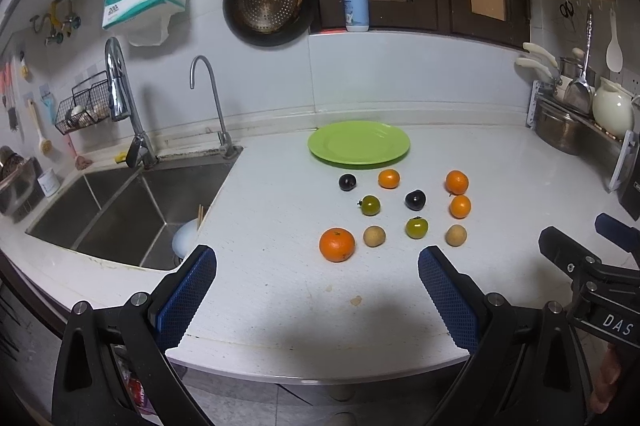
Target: Organize fruits
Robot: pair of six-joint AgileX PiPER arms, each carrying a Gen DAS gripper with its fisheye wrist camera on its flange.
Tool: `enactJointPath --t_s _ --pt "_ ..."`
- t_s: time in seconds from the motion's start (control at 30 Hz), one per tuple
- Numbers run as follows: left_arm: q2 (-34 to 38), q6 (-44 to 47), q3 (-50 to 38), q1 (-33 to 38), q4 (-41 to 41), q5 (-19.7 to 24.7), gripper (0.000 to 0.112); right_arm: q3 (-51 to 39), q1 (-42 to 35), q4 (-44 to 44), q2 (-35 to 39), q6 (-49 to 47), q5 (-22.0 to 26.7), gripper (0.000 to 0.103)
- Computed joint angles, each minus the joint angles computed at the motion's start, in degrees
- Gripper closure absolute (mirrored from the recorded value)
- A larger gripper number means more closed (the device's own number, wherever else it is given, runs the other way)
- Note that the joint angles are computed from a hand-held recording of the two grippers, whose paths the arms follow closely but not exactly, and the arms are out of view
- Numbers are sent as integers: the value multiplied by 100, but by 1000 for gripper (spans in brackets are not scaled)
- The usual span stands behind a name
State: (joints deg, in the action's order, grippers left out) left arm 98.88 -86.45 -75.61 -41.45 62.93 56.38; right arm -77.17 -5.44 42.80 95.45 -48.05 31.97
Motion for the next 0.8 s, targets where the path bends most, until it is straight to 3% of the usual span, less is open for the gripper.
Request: enactJointPath --t_s 0.8 --pt "-134 -101 75 -53 109 6 9 -31 -14 133 -30 -141 75 1"
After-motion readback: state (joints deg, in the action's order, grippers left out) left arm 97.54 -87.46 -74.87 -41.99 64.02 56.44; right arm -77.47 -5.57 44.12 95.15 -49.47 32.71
